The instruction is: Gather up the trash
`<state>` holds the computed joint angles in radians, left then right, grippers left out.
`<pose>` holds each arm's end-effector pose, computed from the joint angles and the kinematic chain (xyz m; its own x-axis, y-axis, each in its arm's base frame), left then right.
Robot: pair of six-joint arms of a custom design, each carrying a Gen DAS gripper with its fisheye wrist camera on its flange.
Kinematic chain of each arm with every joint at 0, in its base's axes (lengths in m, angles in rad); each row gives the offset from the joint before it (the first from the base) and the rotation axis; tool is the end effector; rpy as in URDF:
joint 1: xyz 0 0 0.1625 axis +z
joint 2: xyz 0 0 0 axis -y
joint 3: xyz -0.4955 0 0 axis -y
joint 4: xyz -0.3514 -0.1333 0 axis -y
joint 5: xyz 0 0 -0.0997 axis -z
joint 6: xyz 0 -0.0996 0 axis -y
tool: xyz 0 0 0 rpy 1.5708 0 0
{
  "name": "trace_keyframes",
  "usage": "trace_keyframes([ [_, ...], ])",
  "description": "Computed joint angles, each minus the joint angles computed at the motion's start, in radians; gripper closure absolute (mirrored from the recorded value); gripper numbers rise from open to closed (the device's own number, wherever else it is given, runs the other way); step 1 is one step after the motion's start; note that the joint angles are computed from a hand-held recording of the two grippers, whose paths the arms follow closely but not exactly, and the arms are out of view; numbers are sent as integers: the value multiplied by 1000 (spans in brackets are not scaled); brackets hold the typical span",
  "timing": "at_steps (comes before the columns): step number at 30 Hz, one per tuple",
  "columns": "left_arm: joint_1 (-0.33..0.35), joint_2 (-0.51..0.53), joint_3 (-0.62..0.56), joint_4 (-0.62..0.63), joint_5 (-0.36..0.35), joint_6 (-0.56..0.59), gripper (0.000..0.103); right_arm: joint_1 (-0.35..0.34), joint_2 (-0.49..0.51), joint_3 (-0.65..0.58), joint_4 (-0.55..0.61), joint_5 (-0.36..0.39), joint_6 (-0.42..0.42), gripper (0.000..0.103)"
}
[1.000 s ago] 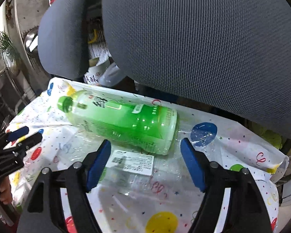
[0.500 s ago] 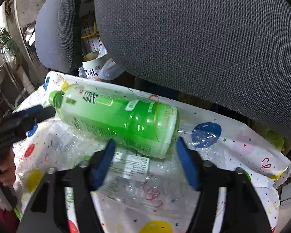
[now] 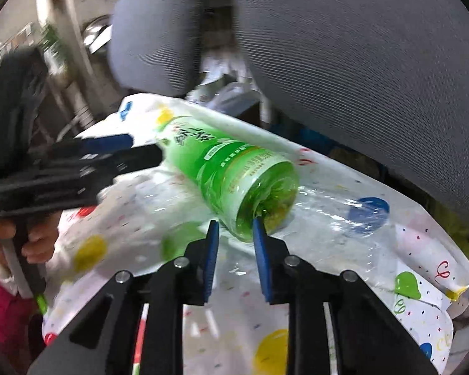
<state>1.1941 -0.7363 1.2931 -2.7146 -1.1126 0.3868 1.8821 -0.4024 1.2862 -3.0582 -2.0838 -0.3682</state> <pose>-0.1286 -0.8072 0.2904 -0.7403 0.3866 -0.5500 0.6322 0.6785 -0.3740 0.3285 -0.7453 0.0700 -0.7627 -0.2837 0.5813 -0.5645 0.7306 -0.3841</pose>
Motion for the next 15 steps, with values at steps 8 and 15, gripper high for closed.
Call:
trace_keyframes([
  [8,-9,-47,93,-137,226,-11,28,12,-11,49,-145,-40,-26,39],
  [15,19,-49,62,-102,228,-65,28,-44,7,-47,-44,26,45,21],
])
